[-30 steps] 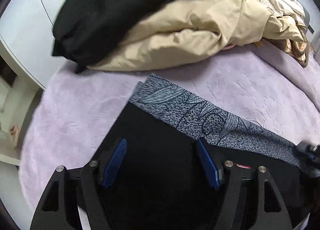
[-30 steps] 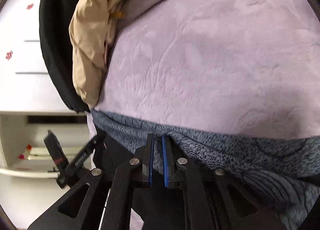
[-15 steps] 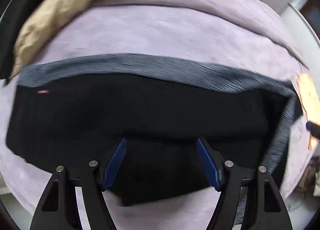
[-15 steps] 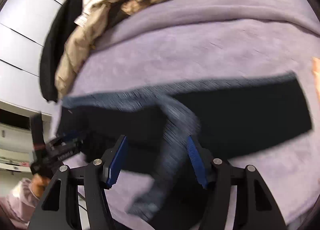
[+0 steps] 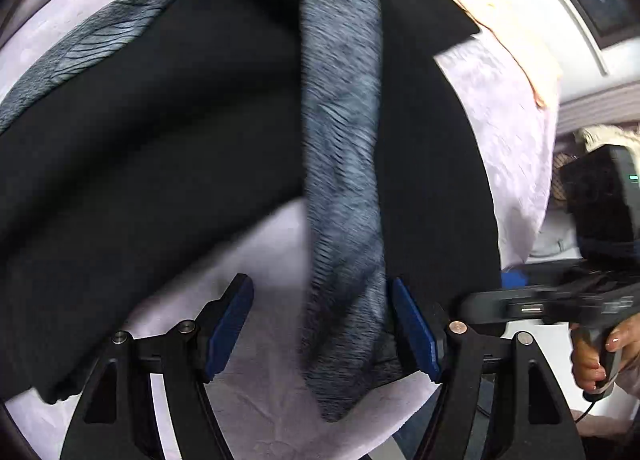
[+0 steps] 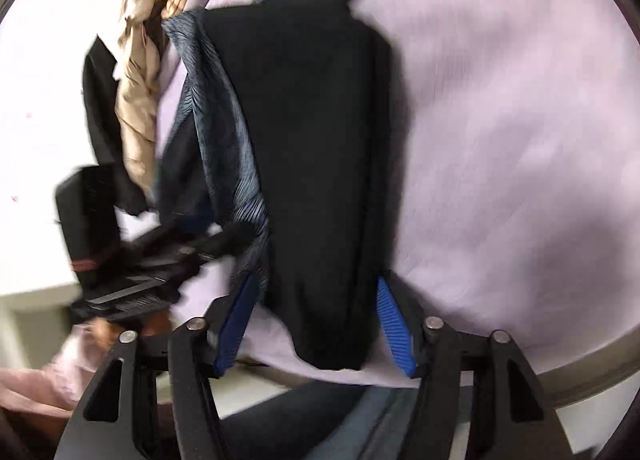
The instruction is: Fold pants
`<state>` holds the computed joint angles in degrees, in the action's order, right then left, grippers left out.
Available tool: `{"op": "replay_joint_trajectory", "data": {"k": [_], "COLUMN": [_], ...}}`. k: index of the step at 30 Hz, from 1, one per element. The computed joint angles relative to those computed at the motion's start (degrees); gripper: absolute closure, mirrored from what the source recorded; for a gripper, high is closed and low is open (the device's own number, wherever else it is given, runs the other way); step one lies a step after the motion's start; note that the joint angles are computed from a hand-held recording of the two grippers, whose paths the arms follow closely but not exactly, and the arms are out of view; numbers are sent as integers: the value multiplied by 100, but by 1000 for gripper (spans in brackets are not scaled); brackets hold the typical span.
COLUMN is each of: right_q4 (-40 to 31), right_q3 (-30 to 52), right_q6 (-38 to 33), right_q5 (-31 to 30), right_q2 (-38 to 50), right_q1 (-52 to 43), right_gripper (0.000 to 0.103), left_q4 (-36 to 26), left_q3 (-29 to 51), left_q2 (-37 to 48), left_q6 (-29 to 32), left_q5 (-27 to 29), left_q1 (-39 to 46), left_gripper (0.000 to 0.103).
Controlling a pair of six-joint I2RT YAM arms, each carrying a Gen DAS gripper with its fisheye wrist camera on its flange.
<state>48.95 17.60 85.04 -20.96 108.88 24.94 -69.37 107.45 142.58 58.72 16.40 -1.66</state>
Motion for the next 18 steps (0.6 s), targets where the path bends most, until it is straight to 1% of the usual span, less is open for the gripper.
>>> {"op": "replay_joint_trajectory", "data": {"k": [1, 2, 3, 4, 5, 6, 7, 8, 10, 11, 12, 13, 14, 15, 16, 17, 18], "right_q4": [443, 874, 1239, 1275, 1062, 618, 58, -530, -1235, -1606, -1931, -2308, -2903, -3683, -4089, -4638, -5722], "right_q3": [-66, -212, -419, -564, -697, -723, -642, -508, -157, 132, 406, 773, 1154, 1786, 2263, 2769, 3419], "right_q6": [233, 454, 545, 512, 390, 154, -126, -523, -1118, -1498, -1806, -2095, -2551, -3122, -3353, -3745, -4502], "right_q5": [-15, 80, 265, 353, 327, 142, -112, -536, -1278, -1729, -2060, -2224, -2366, -2361, -2372, -2422, -2387], "right_q2": [224, 298, 120, -201, -755, -1294, -1766, -2202, -2460, -2409, -2308, -2102, -1927, -1505, -1137, -730, -358], "right_q1": [46, 91, 40, -87, -384, -760, -1170, -1810, -2874, -3552, -4056, -4398, -4790, -5140, -5202, -5335, -5481], "right_gripper": [83, 83, 86, 86, 86, 86, 87, 87, 87, 87, 87, 85, 83, 82, 82, 82, 82], "left_q4": [-33, -197, -221, -294, -286, -287, -332, -445, -462, -347, -265, -32, 152, 422, 590, 727, 897], "left_q3": [-48, 43, -100, -43, -50, 15, 254, 714, 1314, 1714, 1944, 2208, 2340, 2341, 2384, 2472, 2404], "left_q2": [-45, -34, -168, -209, -343, -466, -510, -387, -371, -298, -243, -185, -140, -123, -57, 69, 156], "left_q6": [110, 193, 197, 200, 153, 56, -155, -454, -1142, -1602, -1884, -2342, -2587, -2864, -3071, -3303, -3578], "left_q5": [41, 84, 142, 224, 349, 544, 778, 962, 1317, 1370, 1373, 1306, 1206, 1019, 796, 463, 118], "left_q1": [1, 1, -40, -58, -109, -159, -229, -359, -483, -530, -547, -561, -547, -595, -636, -674, -773], "left_gripper": [32, 41, 41, 41, 41, 41, 41, 41, 40, 36, 31, 25, 25, 25, 25, 25, 25]}}
